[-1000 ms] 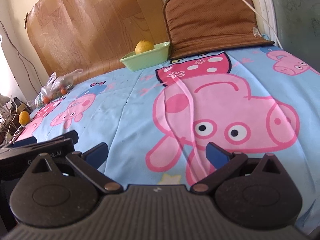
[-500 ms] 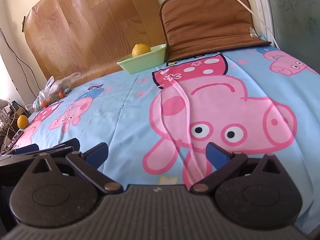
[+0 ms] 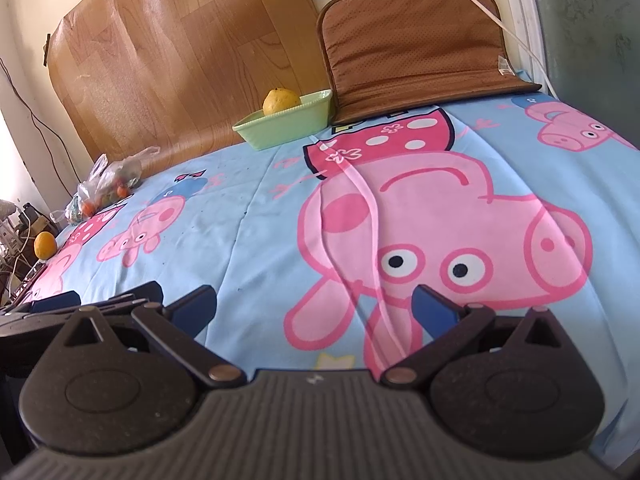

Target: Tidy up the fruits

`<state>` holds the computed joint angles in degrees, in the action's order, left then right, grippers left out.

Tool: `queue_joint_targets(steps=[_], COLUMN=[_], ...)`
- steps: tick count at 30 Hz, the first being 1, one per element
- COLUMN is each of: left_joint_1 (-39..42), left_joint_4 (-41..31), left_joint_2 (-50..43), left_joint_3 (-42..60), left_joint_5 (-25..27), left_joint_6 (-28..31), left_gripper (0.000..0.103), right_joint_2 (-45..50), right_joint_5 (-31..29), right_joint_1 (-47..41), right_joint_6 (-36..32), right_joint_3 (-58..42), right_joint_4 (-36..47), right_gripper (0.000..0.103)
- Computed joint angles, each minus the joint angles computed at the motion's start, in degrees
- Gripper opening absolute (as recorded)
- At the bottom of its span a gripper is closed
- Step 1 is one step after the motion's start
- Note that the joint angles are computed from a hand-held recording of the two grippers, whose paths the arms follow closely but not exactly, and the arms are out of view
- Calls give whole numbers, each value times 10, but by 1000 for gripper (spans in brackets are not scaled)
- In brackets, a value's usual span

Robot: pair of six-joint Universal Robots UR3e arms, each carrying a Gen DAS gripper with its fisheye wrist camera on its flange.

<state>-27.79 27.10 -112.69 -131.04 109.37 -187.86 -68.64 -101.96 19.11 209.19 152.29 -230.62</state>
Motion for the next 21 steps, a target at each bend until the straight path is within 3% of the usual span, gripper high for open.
queue_joint_targets(steps=[21], left_joint_1=[6], left_joint_4=[-16], left_joint_2=[8], left_joint_3=[-4], left_joint_5=[-17], left_joint_6=[-2], left_gripper=[103], right_joint_2=[-1], right_joint_5=[0], right_joint_1=[-2], right_joint_6=[0], right_joint_3=[1], right_joint_4=[-2], right_gripper=[103])
